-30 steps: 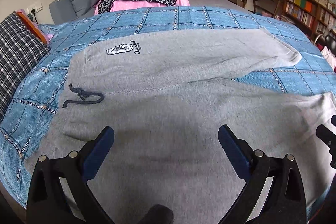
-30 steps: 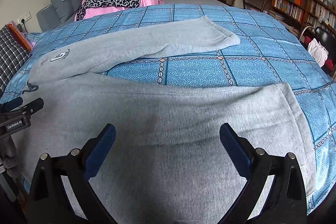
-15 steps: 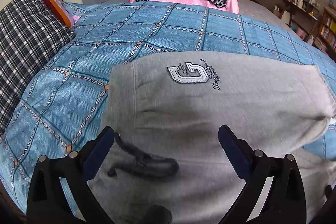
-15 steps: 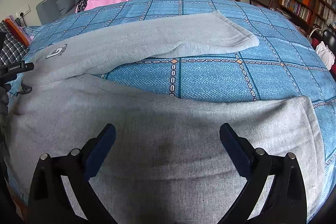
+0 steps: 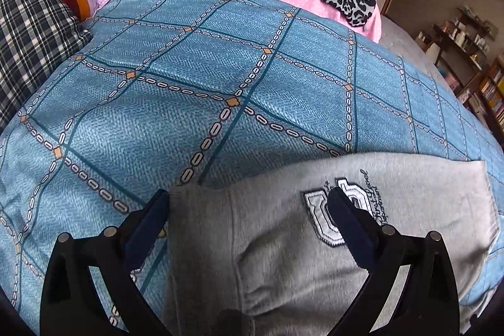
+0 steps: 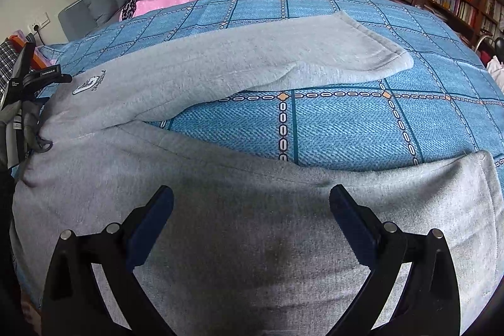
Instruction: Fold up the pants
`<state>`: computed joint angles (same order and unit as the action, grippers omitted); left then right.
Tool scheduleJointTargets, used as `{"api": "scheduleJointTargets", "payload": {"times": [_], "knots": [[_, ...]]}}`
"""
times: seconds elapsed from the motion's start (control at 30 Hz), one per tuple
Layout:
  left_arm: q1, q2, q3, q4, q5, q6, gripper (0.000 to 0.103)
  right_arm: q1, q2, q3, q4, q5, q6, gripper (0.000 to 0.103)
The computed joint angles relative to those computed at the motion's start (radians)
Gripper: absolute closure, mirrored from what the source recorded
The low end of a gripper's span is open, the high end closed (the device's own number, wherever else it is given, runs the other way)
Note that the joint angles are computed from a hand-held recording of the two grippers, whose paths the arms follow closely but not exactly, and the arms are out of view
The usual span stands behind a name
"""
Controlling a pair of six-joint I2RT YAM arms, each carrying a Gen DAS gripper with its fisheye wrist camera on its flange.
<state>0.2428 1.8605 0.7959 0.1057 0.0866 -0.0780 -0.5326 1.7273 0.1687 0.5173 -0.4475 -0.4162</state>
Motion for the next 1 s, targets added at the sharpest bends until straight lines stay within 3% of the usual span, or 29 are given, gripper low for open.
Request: {"api": "scheduleJointTargets", "payload": {"times": [0.13, 0.27, 0.37, 0.5, 0.53, 0.8, 1.0], "knots": [[0.030, 0.060, 0.019, 0.047, 0.066, -0.018, 0.005, 0.021, 0.049, 0.016, 0.032, -0.001, 0.015, 0.003], [0.050, 0.093, 0.035, 0.048, 0.089, -0.040, 0.013, 0.035, 0.099, 0.036, 0.047, 0.001, 0.026, 0.003], [0.050, 0.082, 0.016, 0.066, 0.067, -0.040, 0.028, 0.041, 0.116, 0.039, 0.060, 0.003, 0.033, 0.003], [0.055, 0.050, -0.029, 0.097, 0.099, -0.028, 0.062, 0.029, 0.113, 0.044, 0.046, -0.014, 0.027, 0.003], [0.053, 0.039, -0.043, 0.103, 0.110, -0.023, 0.067, 0.023, 0.110, 0.048, 0.035, -0.023, 0.023, 0.003], [0.027, -0.141, -0.229, 0.229, 0.153, 0.009, 0.073, -0.028, 0.062, 0.133, -0.183, -0.091, -0.076, 0.003], [-0.017, -0.242, -0.304, 0.279, 0.133, 0.027, 0.073, -0.013, -0.042, 0.187, -0.145, 0.022, -0.102, 0.003]]}}
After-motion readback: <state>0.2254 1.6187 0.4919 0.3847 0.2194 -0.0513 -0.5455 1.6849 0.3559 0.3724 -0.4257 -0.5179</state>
